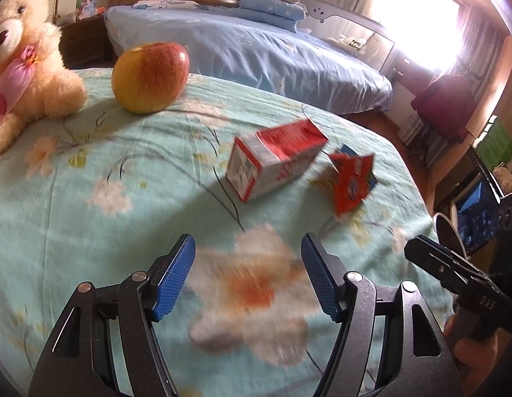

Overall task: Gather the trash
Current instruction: 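Move both open tools back over the bed toward the milk carton and wrapper, then grasp the red-and-white milk carton with the left tool while the right tool grasps the red wrapper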

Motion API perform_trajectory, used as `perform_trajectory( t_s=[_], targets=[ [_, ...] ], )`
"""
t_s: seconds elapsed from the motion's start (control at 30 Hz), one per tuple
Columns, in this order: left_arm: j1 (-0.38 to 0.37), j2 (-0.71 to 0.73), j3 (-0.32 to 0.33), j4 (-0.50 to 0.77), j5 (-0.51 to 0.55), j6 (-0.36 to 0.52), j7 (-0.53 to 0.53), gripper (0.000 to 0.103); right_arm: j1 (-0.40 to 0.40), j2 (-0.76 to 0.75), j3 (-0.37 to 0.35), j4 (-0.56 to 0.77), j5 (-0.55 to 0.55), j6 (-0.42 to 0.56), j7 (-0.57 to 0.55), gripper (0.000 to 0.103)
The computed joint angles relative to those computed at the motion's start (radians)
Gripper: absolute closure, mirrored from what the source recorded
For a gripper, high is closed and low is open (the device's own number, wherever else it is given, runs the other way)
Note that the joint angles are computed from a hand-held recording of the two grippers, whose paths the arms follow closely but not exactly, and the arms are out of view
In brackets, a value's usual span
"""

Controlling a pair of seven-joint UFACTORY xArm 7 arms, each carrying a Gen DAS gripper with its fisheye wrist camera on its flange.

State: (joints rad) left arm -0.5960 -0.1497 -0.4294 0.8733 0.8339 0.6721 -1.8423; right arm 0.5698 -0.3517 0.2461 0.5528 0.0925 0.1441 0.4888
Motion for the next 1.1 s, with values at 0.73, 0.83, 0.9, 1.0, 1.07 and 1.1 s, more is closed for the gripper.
perform_trajectory(
  t_s=[0.73,0.83,0.9,1.0,1.07,1.1],
  targets=[
    [0.009,0.139,0.099,0.113,0.082,-0.048,0.239,0.064,-0.109,0.282,0.032,0.234,-0.205,0.001,0.115,0.075],
    [-0.010,0.132,0.100,0.116,0.116,-0.027,0.215,0.066,-0.084,0.280,0.015,0.226,-0.142,-0.009,0.061,0.090],
    [-0.014,0.116,0.099,0.099,0.116,-0.042,0.188,0.067,-0.086,0.268,0.015,0.215,-0.142,-0.014,0.068,0.103],
    [-0.020,0.099,0.087,0.082,0.117,-0.048,0.140,0.067,-0.078,0.250,0.014,0.198,-0.123,-0.013,0.059,0.103],
    [-0.023,0.095,0.078,0.079,0.118,-0.047,0.115,0.067,-0.069,0.223,0.013,0.173,-0.105,-0.018,0.050,0.103],
    [-0.027,0.088,0.071,0.073,0.117,-0.043,0.098,0.067,-0.066,0.216,0.013,0.166,-0.098,-0.020,0.045,0.103]
  ],
)
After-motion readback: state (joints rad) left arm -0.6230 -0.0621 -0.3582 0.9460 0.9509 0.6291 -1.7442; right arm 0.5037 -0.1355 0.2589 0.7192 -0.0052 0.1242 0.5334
